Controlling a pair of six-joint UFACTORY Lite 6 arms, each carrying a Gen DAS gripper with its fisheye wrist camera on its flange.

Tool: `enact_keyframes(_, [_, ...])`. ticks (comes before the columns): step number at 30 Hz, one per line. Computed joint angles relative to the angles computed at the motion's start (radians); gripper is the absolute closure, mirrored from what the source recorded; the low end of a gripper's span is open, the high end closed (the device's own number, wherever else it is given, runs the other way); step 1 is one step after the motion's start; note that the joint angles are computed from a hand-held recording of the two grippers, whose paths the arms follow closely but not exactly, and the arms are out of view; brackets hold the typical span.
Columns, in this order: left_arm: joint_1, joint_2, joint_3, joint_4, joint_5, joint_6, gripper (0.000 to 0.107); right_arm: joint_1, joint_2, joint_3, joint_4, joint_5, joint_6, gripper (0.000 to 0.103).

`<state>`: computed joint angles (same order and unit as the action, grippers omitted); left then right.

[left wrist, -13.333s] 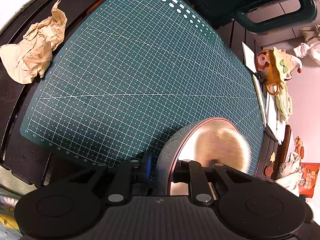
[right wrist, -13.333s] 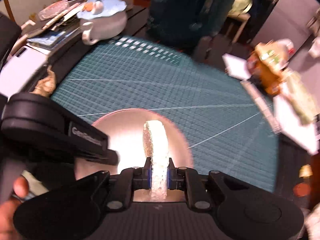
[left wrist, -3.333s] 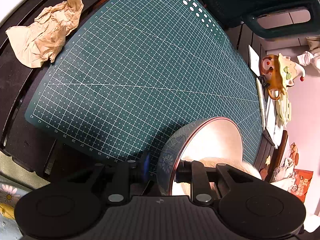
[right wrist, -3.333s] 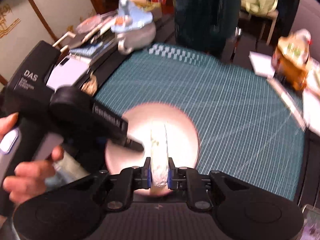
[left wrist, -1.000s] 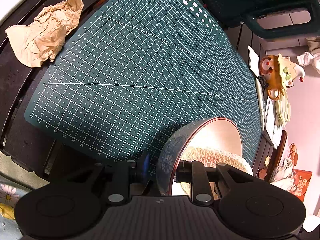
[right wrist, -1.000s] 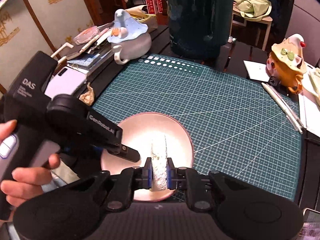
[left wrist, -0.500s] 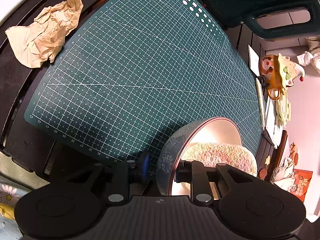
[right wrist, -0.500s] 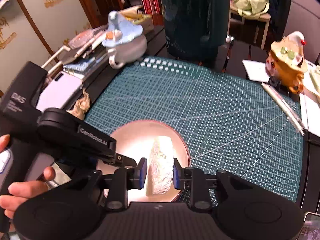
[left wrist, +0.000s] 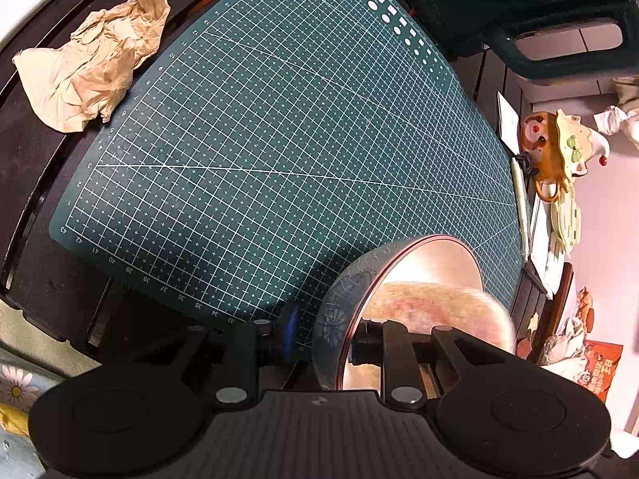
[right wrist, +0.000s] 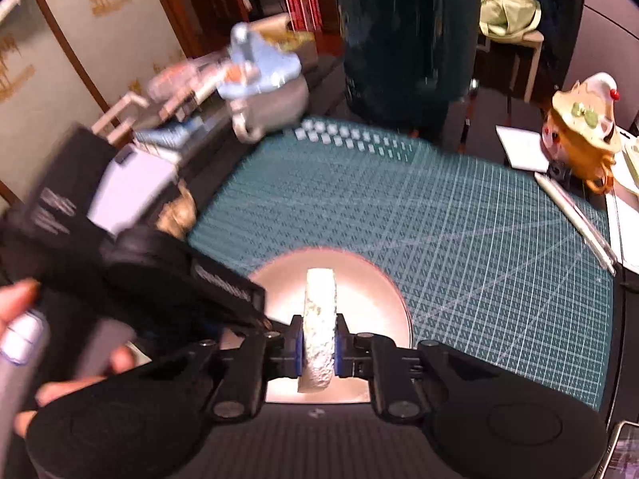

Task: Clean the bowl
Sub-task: 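Hold the white bowl tilted with the left tool while the right tool scrubs its inside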

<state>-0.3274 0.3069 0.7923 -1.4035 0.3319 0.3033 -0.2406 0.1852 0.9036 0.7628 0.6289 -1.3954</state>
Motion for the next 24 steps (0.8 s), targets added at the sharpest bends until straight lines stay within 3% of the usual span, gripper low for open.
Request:
enact_keyframes(3, [0.002, -0.001, -0.002, -0.005, 0.002, 0.005, 0.083, 0.097, -0.084, -0.102, -0.102, -0.224, 0.104, 0.090])
enact_keyframes(6, [-0.002, -0.003, -0.003, 0.005, -0.003, -0.003, 0.083, 0.128, -0.203, -0.188, -0.174, -0.323, 0.147, 0.091])
enact_keyframes(11, [0.000, -0.002, -0.002, 0.000, 0.000, 0.001, 0.083, 0.053, -0.378, -0.234, -0.029, -0.256, -0.041, 0.091])
enact_keyframes(14, [0.008, 0.002, -0.003, -0.008, 0.003, 0.020, 0.083, -0.019, -0.353, -0.165, 0.028, -0.093, -0.099, 0.090])
enact_keyframes(16, [0.011, 0.002, -0.005, -0.013, 0.004, 0.028, 0.083, -0.007, -0.301, -0.132, -0.003, -0.048, -0.054, 0.090])
enact_keyframes(22, [0.009, 0.003, 0.005, 0.009, 0.006, 0.000, 0.083, 0.135, -0.176, -0.143, -0.153, -0.188, 0.130, 0.090])
enact_keyframes(24, [0.009, 0.005, 0.007, 0.012, 0.006, -0.001, 0.083, 0.192, -0.203, -0.196, -0.262, -0.308, 0.235, 0.090])
